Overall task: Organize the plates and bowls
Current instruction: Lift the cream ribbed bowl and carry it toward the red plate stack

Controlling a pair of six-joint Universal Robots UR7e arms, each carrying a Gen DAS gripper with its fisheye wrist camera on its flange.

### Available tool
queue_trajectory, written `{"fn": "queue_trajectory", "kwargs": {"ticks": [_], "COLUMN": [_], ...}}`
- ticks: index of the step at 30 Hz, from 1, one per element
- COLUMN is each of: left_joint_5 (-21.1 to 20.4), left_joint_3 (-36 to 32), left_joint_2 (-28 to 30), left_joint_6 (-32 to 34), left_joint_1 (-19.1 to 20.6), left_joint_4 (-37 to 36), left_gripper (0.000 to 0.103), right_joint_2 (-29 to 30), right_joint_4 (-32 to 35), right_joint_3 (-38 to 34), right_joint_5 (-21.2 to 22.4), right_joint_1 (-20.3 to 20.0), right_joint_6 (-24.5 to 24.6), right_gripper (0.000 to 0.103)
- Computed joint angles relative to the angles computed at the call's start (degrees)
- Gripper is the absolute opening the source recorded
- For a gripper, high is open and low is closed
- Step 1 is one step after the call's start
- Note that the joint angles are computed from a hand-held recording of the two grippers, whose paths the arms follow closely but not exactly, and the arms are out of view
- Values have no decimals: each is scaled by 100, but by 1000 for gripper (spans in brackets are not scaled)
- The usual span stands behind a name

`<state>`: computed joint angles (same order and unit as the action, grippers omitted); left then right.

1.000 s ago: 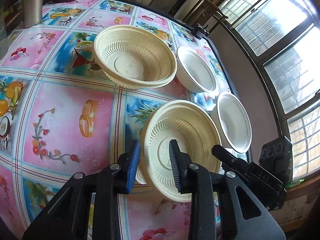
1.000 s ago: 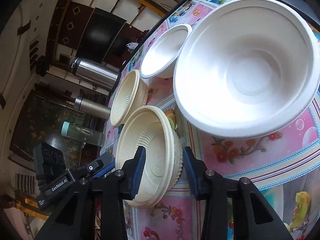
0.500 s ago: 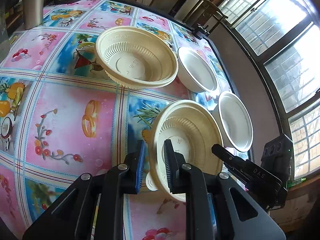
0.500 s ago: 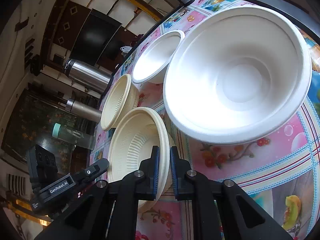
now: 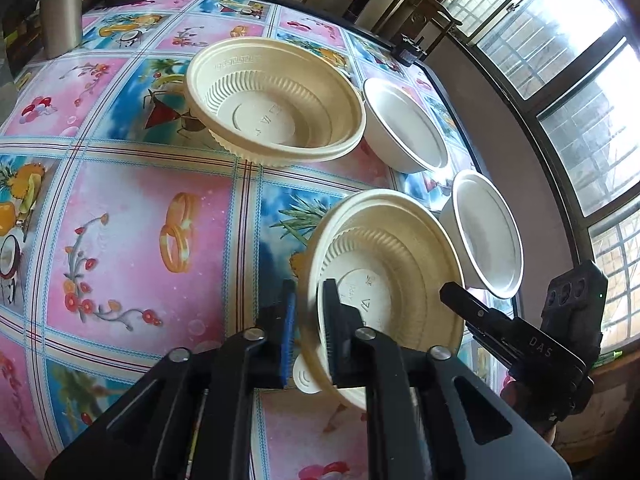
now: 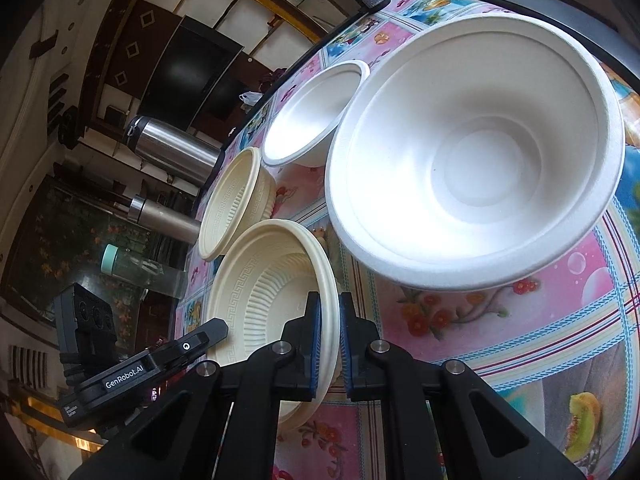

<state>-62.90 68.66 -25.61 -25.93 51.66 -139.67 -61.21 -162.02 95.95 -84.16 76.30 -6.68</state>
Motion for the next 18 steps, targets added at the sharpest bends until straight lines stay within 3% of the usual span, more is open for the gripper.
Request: {"fn": "queue_trajectory", "kwargs": {"ticks": [9,18], "left_joint_5": [-97,99], "left_joint_3": [380,1433], "left_joint_2": [-210,-915], "left_joint_6": [-59,-189], "left_joint_1": [1,38], "left_joint_4": [-217,-831], "left_gripper": [8,8], "right_joint_2": [8,59], "right_joint_4": [-78,-318], "right_joint_3": [21,240], "right_joint_5": [-25,85], "right_joint_1": [15,99], "right_joint_6": [-1,5], "right_gripper": [9,9]}}
